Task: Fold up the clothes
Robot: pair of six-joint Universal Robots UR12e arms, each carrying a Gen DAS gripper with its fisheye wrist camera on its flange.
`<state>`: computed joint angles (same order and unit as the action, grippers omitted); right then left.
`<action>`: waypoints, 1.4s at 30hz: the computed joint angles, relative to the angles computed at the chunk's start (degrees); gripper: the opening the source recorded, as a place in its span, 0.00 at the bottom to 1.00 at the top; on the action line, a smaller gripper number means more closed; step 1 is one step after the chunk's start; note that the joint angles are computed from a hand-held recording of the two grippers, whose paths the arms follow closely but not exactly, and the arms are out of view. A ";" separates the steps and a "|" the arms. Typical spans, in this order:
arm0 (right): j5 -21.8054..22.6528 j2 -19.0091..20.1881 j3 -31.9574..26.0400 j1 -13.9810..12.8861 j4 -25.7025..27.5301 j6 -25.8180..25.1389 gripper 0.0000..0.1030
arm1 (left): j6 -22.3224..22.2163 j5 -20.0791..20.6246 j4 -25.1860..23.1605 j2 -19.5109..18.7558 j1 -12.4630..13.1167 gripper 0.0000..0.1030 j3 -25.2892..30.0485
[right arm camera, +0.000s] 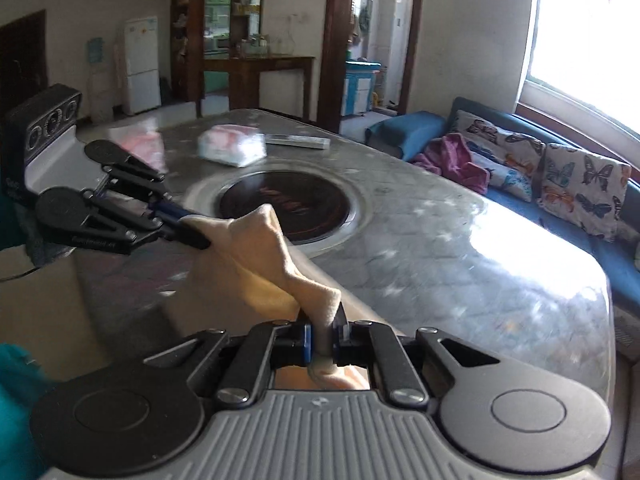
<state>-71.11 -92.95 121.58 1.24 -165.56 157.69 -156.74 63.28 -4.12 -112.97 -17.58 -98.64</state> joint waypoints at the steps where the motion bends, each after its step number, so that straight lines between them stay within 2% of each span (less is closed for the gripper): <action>1: -0.90 1.45 -1.06 0.04 -0.02 -0.03 0.08 | -0.40 1.43 -0.51 -1.24 -0.36 0.10 1.42; 2: -1.90 2.99 -2.01 0.10 -0.54 0.61 0.09 | -1.28 2.93 -1.38 -2.41 -0.71 0.10 2.69; 3: -2.97 4.50 -2.53 0.20 -2.04 2.51 0.15 | -2.35 4.44 -2.41 -3.56 -1.07 0.10 3.94; 6: -7.22 8.82 -3.29 0.99 -6.34 6.64 0.18 | -5.37 8.23 -4.36 -6.08 -1.85 0.12 6.11; 8: -9.21 9.97 -2.34 1.19 -9.15 9.05 0.19 | -6.95 9.98 -4.48 -6.98 -2.12 0.15 6.67; 12: -11.43 9.13 1.36 1.02 -13.40 15.40 0.32 | -8.53 11.47 -2.70 -7.05 -2.13 0.19 6.16; 13: -11.61 8.64 2.46 0.76 -14.45 16.64 0.33 | -8.84 11.78 -2.66 -7.02 -2.09 0.20 6.16; 17: -12.15 6.76 5.72 -1.16 -17.01 21.26 0.33 | -10.21 13.38 -1.95 -7.00 -2.14 0.24 6.11; 19: -13.33 6.46 6.33 -1.58 -17.84 23.12 0.33 | -11.04 15.23 -1.25 -7.12 -2.40 0.28 6.24; 23: -13.21 6.58 6.46 -2.45 -17.46 24.87 0.32 | -13.32 19.37 0.36 -7.29 -2.99 0.28 6.58; 25: -14.11 7.15 6.14 -2.02 -17.19 24.68 0.24 | -14.51 20.83 0.36 -7.16 -3.07 0.27 6.80; 27: -15.13 7.59 5.92 -1.55 -17.06 24.65 0.16 | -15.55 20.71 1.08 -6.59 -2.96 0.26 6.27; 28: -15.41 7.69 5.89 -1.43 -17.13 24.74 0.14 | -15.75 20.04 1.47 -6.20 -2.91 0.26 5.90; 29: -15.46 7.83 5.83 -1.27 -17.38 25.02 0.08 | -15.50 19.22 1.85 -5.81 -2.92 0.26 5.47; 30: -15.81 7.96 5.78 -1.02 -17.77 25.07 0.07 | -14.88 18.42 2.24 -5.46 -3.00 0.26 5.06; 33: -18.91 8.37 5.59 0.27 -19.76 23.50 0.06 | -13.57 15.08 2.63 -4.79 -3.45 0.26 4.30; 36: -20.56 8.90 4.94 0.93 -19.01 22.53 0.06 | -13.30 12.25 1.03 -4.95 -3.81 0.26 4.57; 39: -20.63 8.98 5.07 0.57 -18.11 22.48 0.10 | -12.69 12.11 -1.40 -5.44 -4.27 0.26 5.32; 42: -19.92 8.17 4.91 0.49 -18.29 22.60 0.13 | -13.02 10.00 -3.25 -5.71 -4.04 0.26 5.93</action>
<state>-91.03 -84.78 126.49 1.73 -183.85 180.29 -169.76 73.29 -7.36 -118.68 -21.61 -92.71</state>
